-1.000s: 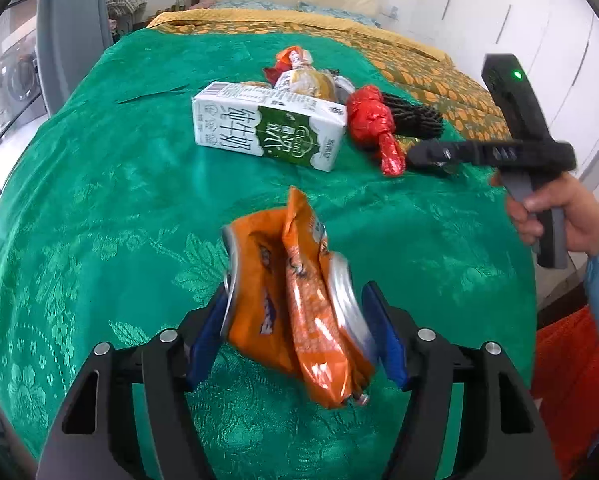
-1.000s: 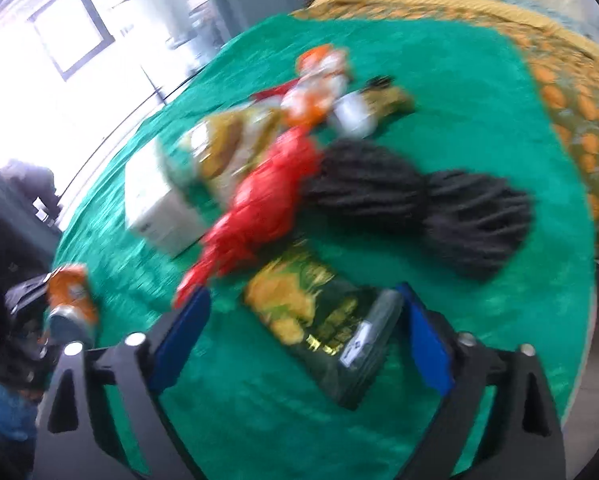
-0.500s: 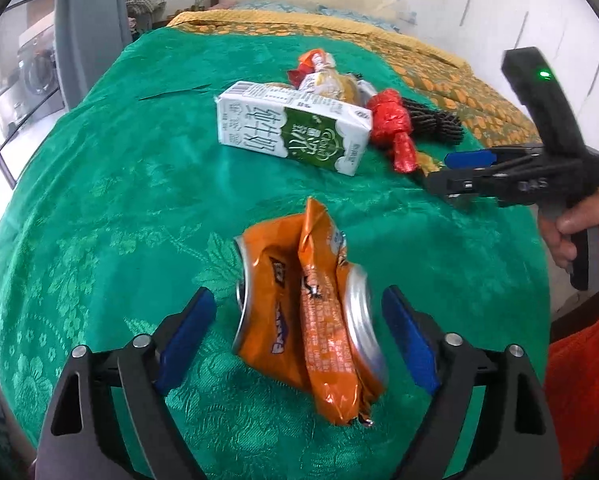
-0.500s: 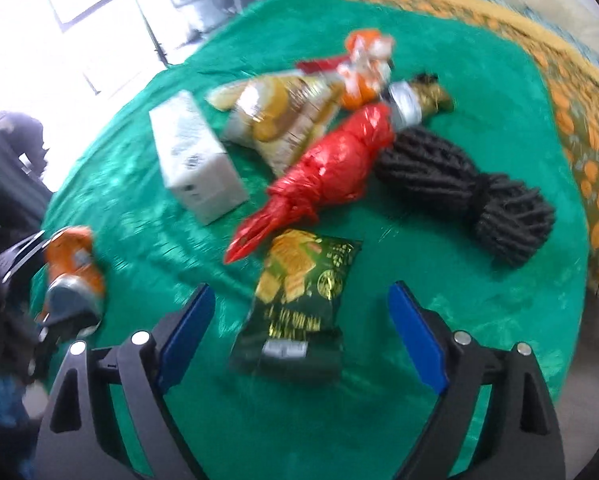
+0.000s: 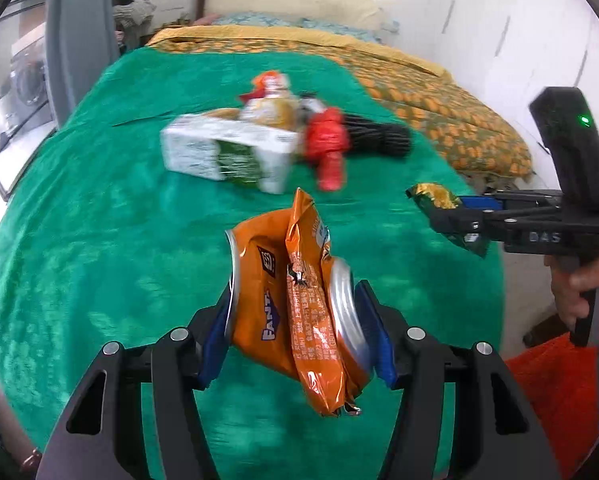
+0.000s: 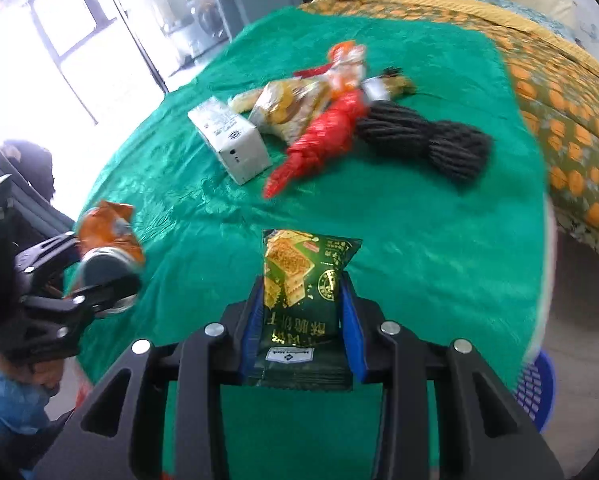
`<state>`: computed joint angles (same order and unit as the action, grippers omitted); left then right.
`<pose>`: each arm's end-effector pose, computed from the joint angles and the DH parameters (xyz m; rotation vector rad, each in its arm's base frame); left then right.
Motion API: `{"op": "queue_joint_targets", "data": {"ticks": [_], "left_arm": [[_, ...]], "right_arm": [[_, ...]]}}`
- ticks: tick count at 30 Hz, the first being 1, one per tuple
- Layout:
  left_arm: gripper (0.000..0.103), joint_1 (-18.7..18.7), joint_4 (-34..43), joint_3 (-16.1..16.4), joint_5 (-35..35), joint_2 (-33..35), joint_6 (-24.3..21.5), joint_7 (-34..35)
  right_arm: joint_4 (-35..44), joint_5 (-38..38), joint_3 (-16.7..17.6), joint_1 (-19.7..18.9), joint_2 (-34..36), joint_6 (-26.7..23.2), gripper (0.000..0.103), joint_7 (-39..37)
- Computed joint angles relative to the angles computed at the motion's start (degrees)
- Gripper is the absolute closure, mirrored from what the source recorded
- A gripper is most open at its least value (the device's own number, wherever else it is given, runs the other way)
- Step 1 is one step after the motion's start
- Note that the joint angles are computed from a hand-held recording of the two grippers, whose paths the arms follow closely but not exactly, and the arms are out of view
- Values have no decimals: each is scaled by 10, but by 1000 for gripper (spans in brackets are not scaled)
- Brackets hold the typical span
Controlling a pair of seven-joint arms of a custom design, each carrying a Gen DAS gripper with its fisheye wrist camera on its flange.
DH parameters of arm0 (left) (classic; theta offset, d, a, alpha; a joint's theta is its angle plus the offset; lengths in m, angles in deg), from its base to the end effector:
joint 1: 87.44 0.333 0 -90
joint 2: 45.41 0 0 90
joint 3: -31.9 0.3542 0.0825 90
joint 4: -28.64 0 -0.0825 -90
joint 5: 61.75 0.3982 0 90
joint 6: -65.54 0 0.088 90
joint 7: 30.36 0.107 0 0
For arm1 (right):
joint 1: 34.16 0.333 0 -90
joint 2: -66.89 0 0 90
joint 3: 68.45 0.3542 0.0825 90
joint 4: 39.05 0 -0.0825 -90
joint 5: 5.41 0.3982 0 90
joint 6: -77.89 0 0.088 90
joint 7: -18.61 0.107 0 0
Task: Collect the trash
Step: 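Carry both items over the blue wastebasket and open both tools to drop them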
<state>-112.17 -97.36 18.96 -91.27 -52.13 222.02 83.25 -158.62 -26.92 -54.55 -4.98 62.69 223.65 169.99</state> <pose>0.4529 -0.3316 0.5341 -1.2307 2.5465 -1.0302 0.4194 0.4031 0.5463 -1.7625 1.8719 -0.3142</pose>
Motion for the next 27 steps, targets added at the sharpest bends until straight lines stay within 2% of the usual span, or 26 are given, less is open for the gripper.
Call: {"op": "queue_joint_targets", "data": {"ticks": [3,6,8,12,16,19,23,27], "left_arm": [[45,-17,16,-12,-18,5,-17,10],[45,-35,34,-29,-28,14,-30,17],[45,-50,57,-46,-28,31,-41,18],[44,-76,110,-85,3,77,-54,-3],[43,-101,179,-119,83,151,-65,-58],[43,-125,239,-131,157,219,-80,-115],[43,-165,315,-129,254,306,-97,-185],[42,-187,372,-125,310,369,-115,-228]], "right_arm": [[-80,-22,16,-22,-84,5,68,63],[-161,-14,32,-45,-184,-40,68,106],[-214,4,38,-62,-250,-87,68,114],[-300,47,48,-81,-348,-132,68,115],[-375,92,59,-99,-427,-140,68,119],[-425,120,61,-111,-477,-135,68,119],[-478,157,56,-118,-536,-123,68,113],[-504,178,50,-133,-554,-93,68,95]]}}
